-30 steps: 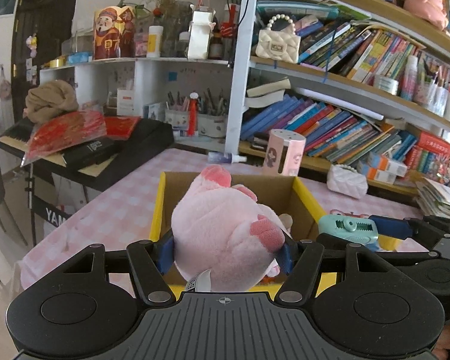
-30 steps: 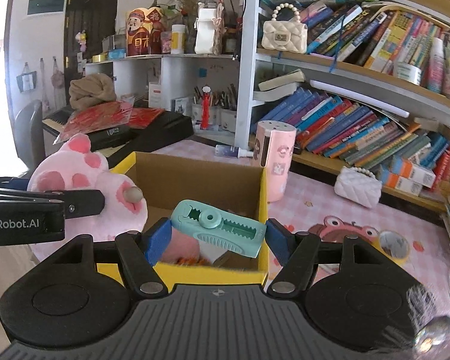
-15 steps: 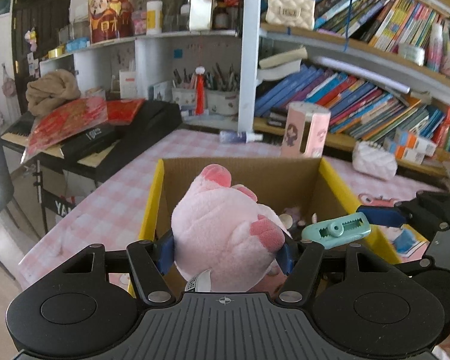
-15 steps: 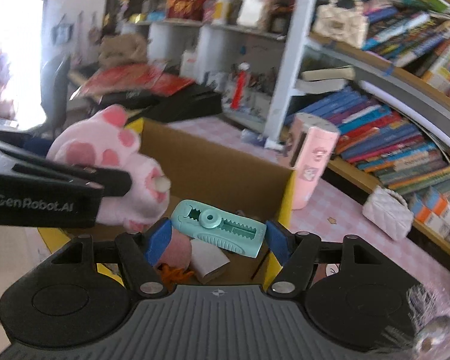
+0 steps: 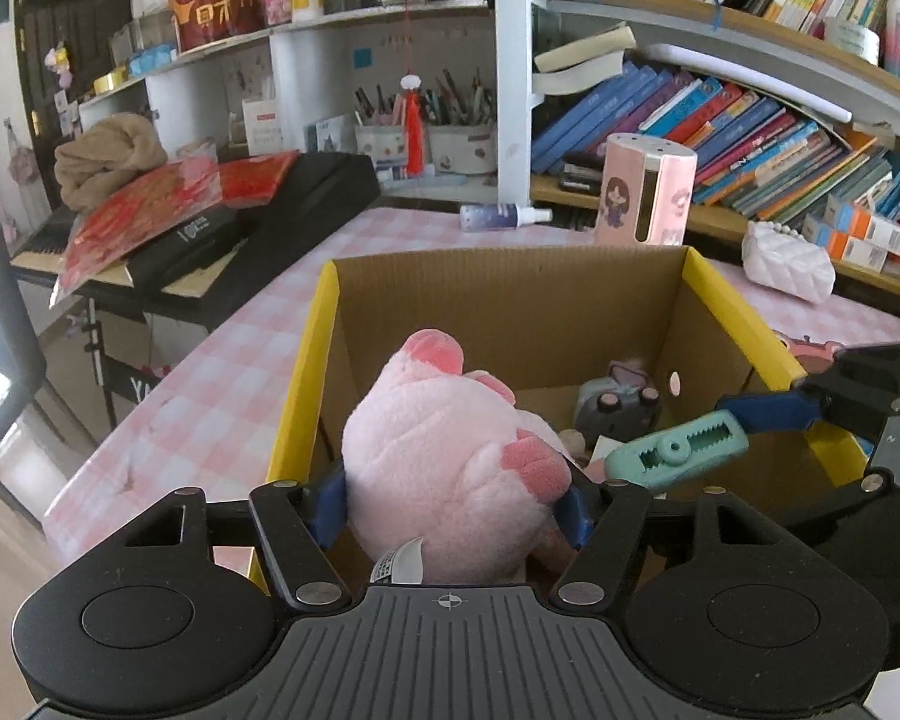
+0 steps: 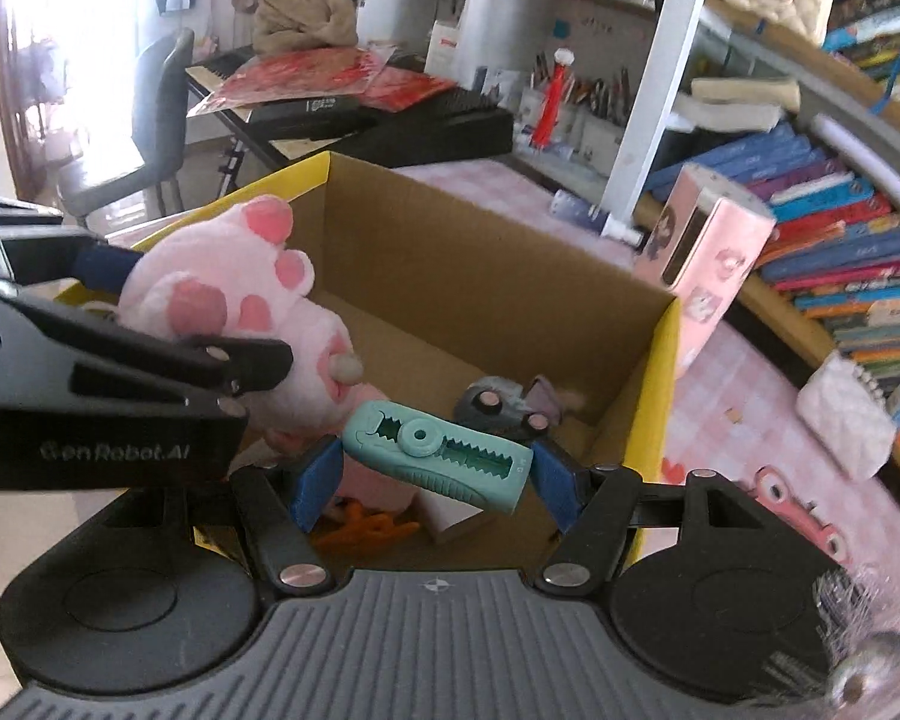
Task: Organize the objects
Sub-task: 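Open the left tool to drop the pig while the right tool drops the dispenser into the box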
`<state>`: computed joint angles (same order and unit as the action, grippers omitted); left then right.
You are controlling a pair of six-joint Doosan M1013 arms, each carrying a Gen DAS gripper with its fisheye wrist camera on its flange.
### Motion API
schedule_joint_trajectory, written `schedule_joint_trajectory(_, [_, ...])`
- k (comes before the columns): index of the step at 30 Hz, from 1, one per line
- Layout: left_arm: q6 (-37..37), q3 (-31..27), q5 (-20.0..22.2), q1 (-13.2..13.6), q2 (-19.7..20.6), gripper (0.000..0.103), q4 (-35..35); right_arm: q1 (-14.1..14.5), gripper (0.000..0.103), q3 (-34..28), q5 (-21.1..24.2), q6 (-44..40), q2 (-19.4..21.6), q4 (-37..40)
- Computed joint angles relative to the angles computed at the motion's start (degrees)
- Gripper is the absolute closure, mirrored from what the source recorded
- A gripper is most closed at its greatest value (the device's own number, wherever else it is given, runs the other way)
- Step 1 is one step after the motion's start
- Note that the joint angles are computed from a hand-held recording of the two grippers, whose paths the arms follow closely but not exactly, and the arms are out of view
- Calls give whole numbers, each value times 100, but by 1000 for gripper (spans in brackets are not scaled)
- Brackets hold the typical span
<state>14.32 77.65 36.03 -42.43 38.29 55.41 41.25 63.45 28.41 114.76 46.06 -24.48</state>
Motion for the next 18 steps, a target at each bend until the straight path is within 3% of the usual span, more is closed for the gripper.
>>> schedule_joint_trajectory(3, [42, -22, 21, 10, 16, 34, -60, -58, 36, -49, 64, -333, 15, 614])
schedule_joint_trajectory(18, [-132, 9, -29, 34, -14, 27, -202, -111, 35, -119, 76, -999, 40, 1181])
